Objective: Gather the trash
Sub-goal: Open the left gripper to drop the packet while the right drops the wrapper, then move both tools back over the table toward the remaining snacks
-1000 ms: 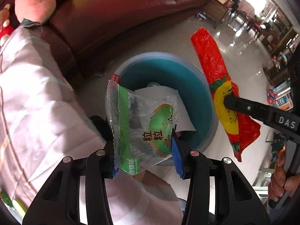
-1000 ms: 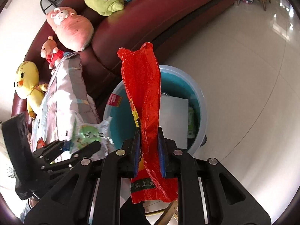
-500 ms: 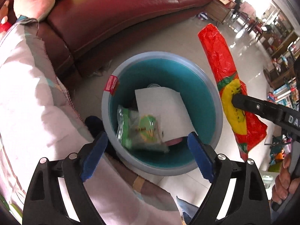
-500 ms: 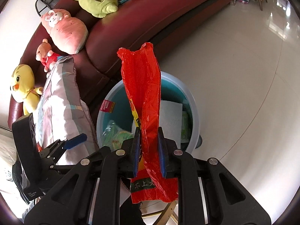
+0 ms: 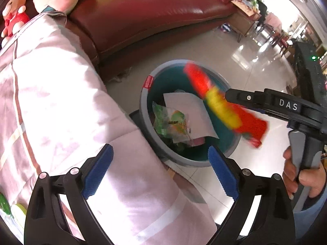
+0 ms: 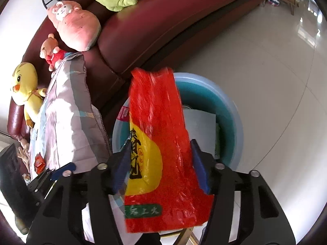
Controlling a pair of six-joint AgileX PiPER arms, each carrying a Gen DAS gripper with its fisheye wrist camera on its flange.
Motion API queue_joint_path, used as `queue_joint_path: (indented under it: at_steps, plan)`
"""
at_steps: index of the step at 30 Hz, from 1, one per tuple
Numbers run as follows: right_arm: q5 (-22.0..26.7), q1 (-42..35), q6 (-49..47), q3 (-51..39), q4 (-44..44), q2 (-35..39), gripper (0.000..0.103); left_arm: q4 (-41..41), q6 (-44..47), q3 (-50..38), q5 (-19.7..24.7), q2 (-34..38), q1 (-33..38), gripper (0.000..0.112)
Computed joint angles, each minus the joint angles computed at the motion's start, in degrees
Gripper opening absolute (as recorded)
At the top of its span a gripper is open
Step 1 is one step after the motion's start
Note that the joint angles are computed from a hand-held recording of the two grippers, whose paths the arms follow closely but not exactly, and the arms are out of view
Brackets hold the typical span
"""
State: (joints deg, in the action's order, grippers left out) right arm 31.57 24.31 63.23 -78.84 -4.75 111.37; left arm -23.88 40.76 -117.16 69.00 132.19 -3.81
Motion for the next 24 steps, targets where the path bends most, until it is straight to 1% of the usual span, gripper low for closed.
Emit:
queue_joint_path:
  at_steps: [1, 2, 4, 6, 8, 14, 15, 19, 24]
  plan:
    - [0.11, 0.08, 0.55, -0.05, -0.21, 0.12, 0.065, -0.02, 0.11, 0.04, 0.20, -0.17, 0.15, 0.095]
    - [0.23, 0.23, 1.53, 0.07, -0.72, 0.05, 0.068, -0.10, 0.27, 0.25, 0.10, -0.25, 0.19, 0.095]
    - [0.53, 0.39, 2.51, 0.32, -1.24, -0.14, 0.070, -0.27, 0.69, 1.59, -0.47, -0.94, 0.33, 0.096]
    - [1.41, 0.54, 3.43, 0.48, -1.63, -0.48, 0.073, -0.56, 0.78, 1.52, 0.02, -0.98, 0.56, 0.096]
    - [2.50, 0.75, 4.31, 0.50, -2.09, -0.89, 0.073, -1.18, 0.99, 1.47, 0.77, -1.25, 1.09, 0.096]
    - [5.98, 2.19, 6.53, -0.89, -3.08, -1.75, 0.074, -3.02, 2.73, 5.57, -0.54, -4.60, 2.64, 0.096]
    - [6.67, 2.54, 6.80, -1.41, -3.33, -1.74, 0.076, -3.36, 3.15, 5.94, -0.50, -5.08, 3.26, 0.096]
    - [9.51, 4.31, 7.73, -4.14, -4.62, -1.65, 0.077, -4.63, 4.48, 7.35, -0.19, -6.85, 5.63, 0.096]
    - [13.81, 7.10, 8.69, -9.72, -6.22, -0.52, 0.077, -6.36, 6.40, 8.93, 0.12, -9.27, 9.22, 0.097]
